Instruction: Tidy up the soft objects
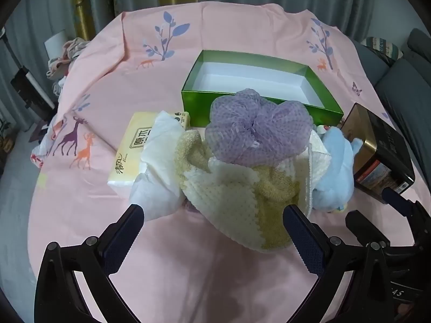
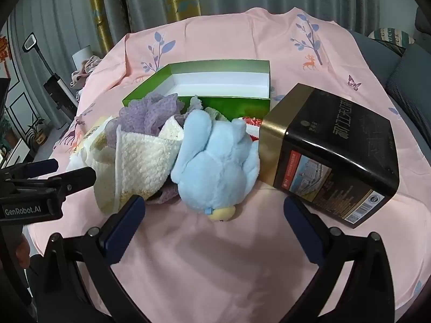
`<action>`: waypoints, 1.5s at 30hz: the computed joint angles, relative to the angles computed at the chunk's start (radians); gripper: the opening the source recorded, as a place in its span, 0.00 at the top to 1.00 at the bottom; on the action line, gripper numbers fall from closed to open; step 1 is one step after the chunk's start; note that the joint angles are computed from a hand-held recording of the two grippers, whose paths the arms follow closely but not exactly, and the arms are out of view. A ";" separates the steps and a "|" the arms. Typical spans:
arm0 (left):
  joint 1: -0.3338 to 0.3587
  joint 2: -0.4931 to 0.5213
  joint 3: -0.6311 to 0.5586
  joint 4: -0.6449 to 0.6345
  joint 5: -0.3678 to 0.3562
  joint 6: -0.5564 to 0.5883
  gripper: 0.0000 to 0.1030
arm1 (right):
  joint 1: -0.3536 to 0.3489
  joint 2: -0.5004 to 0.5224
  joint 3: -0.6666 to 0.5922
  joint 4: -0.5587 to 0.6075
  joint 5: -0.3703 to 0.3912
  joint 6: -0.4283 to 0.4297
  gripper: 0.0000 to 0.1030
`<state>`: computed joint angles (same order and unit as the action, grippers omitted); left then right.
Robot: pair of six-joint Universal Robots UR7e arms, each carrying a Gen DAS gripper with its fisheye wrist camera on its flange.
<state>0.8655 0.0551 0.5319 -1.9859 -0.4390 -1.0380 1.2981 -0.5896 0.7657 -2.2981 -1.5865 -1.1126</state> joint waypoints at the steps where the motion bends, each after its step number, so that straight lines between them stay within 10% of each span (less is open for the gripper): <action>1: 0.000 -0.004 0.010 -0.020 -0.004 0.011 0.00 | 0.001 0.000 0.000 0.001 -0.004 0.000 0.01; 45: -0.019 0.007 -0.008 0.113 0.079 -0.064 0.00 | 0.004 -0.046 0.088 -0.036 0.022 -0.044 0.01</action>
<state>0.8465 0.0623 0.5243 -1.8729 -0.3600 -1.1020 1.3020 -0.6351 0.8534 -2.3340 -1.5645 -1.1564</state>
